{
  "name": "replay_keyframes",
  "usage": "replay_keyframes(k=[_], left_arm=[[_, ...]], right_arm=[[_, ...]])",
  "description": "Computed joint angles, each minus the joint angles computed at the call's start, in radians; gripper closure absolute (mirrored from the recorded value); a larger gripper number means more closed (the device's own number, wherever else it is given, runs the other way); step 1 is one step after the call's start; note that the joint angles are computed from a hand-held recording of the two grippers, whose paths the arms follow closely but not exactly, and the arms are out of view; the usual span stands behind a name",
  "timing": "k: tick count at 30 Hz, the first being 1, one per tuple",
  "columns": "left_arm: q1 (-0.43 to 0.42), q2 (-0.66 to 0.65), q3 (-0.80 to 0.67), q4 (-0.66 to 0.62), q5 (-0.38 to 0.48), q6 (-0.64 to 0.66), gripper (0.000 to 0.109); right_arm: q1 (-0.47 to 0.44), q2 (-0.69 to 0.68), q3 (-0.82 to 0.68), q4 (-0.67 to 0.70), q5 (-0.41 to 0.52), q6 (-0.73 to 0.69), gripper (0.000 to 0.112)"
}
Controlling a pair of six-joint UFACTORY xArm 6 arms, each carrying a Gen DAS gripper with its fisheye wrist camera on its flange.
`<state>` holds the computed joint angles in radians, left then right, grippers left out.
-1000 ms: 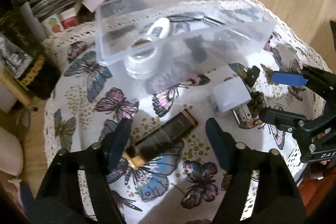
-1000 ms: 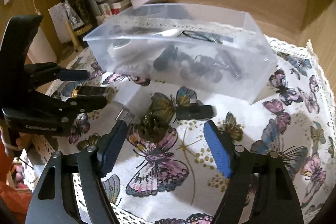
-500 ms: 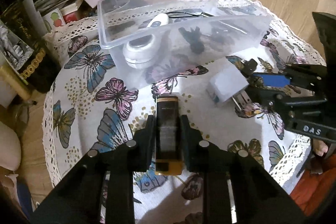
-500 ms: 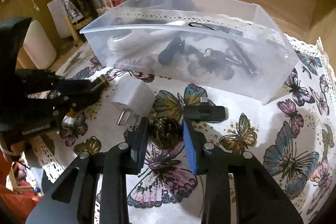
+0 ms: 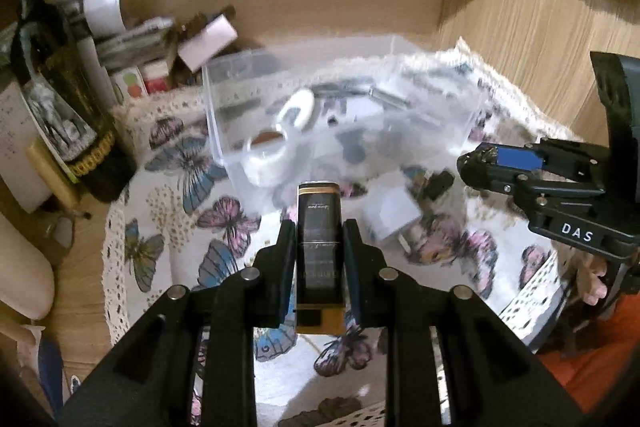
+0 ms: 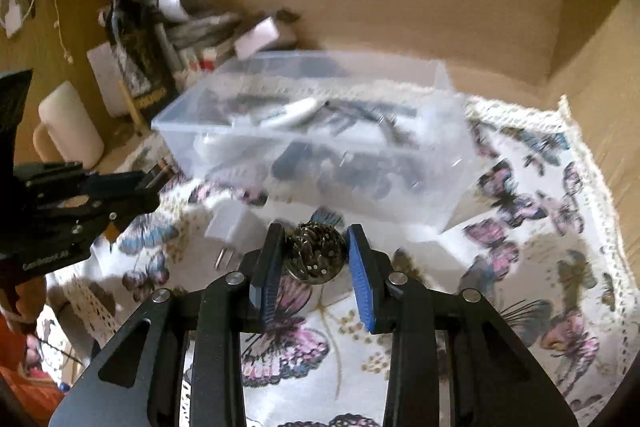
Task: Organize rigid objects
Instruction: 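Grasp the black-and-gold cylinder with the left tool while the right grasps the metal mesh ball, then carry the cylinder and mesh ball into the clear box and open both tools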
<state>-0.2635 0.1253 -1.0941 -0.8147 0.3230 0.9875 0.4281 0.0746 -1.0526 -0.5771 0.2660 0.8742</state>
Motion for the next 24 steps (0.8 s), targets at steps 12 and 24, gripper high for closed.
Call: replay_keyframes(k=[12, 24], left_arm=[[-0.036, -0.024, -0.071, -0.258, -0.045, 0.172, 0.086], [-0.050, 0.088, -0.256, -0.195, -0.056, 0.090, 0.086]], right_arm=[[-0.045, -0.025, -0.066, -0.226, 0.018, 0.139, 0.083], [-0.073, 0.027, -0.177, -0.294, 0.010, 0.143, 0.083]])
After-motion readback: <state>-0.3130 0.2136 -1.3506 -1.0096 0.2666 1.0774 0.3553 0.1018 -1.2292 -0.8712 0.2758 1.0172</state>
